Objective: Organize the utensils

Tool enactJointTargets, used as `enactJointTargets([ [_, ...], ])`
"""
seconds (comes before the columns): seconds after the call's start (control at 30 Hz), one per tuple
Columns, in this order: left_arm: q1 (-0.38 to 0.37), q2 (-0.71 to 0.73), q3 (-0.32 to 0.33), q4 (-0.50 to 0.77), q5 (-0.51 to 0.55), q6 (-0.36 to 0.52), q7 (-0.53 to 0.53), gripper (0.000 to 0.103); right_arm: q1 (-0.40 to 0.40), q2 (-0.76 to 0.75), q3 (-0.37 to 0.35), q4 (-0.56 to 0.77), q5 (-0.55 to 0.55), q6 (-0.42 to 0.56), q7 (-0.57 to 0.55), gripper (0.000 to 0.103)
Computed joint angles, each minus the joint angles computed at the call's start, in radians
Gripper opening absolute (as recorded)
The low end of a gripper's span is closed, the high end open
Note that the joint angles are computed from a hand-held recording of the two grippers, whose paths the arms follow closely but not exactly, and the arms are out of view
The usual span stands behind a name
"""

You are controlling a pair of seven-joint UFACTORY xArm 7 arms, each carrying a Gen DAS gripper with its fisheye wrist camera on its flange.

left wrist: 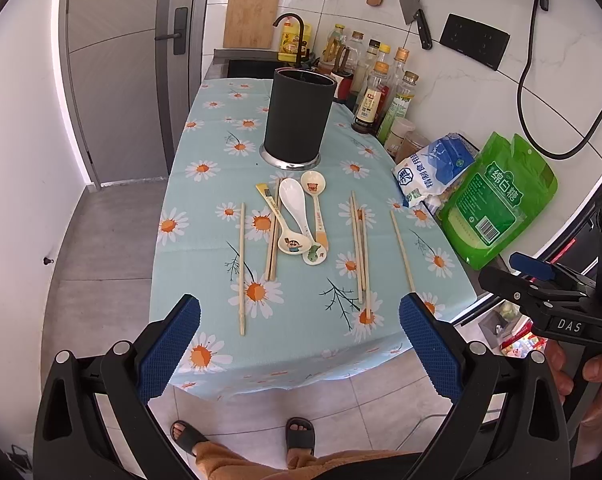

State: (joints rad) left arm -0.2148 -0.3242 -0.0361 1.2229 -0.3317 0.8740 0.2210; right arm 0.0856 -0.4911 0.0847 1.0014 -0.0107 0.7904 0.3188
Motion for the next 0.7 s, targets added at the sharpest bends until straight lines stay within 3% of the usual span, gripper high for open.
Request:
enactJointTargets([
  [0.7, -0.003, 0.011, -0.008, 0.008, 0.009, 0.001, -0.022, 0.096, 0.001, 0.013, -0.026, 0.009, 0.028, 0.016, -0.024, 0.099],
])
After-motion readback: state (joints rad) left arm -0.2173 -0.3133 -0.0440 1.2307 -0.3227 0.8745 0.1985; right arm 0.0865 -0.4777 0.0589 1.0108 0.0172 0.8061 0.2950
